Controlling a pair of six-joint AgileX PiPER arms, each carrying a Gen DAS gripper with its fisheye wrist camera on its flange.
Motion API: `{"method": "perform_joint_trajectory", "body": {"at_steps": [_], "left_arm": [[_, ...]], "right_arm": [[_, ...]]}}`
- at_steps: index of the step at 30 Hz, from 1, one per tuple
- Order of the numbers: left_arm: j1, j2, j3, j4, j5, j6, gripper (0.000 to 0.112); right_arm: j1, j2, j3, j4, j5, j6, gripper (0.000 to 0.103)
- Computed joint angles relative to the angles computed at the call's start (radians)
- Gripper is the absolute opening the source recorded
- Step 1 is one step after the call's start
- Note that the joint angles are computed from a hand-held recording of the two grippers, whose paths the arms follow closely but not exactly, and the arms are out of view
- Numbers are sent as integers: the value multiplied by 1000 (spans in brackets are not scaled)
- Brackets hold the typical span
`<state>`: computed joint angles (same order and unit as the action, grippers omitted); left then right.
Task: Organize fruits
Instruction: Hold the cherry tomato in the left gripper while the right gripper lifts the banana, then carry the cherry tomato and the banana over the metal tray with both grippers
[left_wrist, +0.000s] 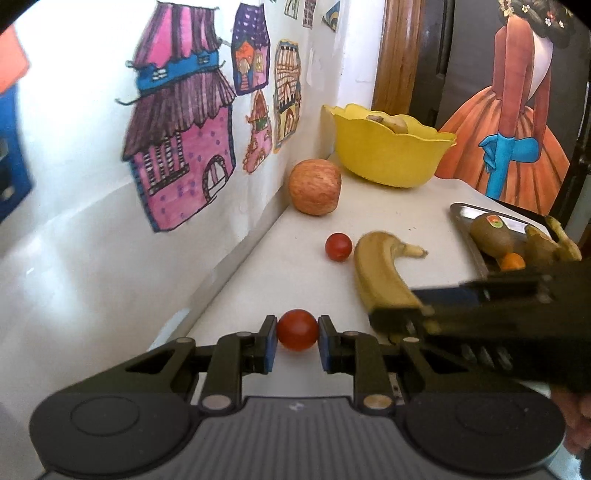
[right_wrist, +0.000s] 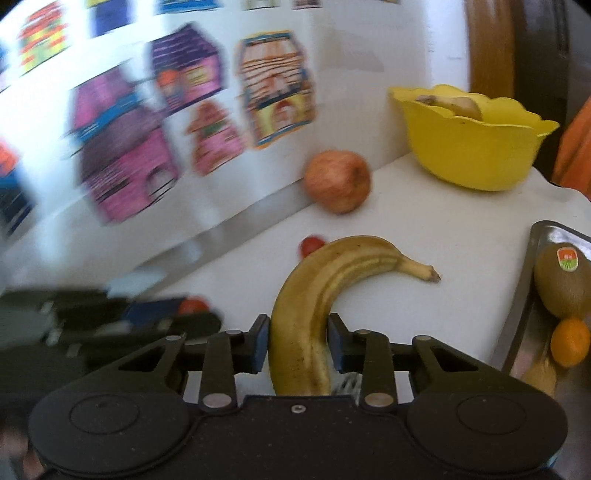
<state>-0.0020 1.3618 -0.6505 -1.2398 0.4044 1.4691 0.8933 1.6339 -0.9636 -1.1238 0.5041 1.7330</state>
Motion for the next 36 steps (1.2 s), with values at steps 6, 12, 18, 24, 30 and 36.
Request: {"method": "perform_joint_trajectory", "body": {"at_steps": [6, 12, 18, 24, 30, 36], "left_arm": [[40, -19, 23, 6, 22, 3, 25], [62, -16, 19, 7, 16, 0, 25], [61, -23, 24, 9, 9, -9, 25], [57, -53, 39, 26, 17, -30, 25], [60, -118, 74, 69, 44, -71, 25], [66, -199, 117, 123, 82, -127, 25]], "right_arm": [[85, -34, 31, 2, 51, -27, 37], [105, 48, -13, -110, 119, 97, 42], [123, 91, -16, -188, 157, 183, 39], [154, 49, 29, -194, 162, 204, 35], [250, -5, 92, -186, 223, 257, 35], [372, -19, 122, -145, 336, 263, 35]]}}
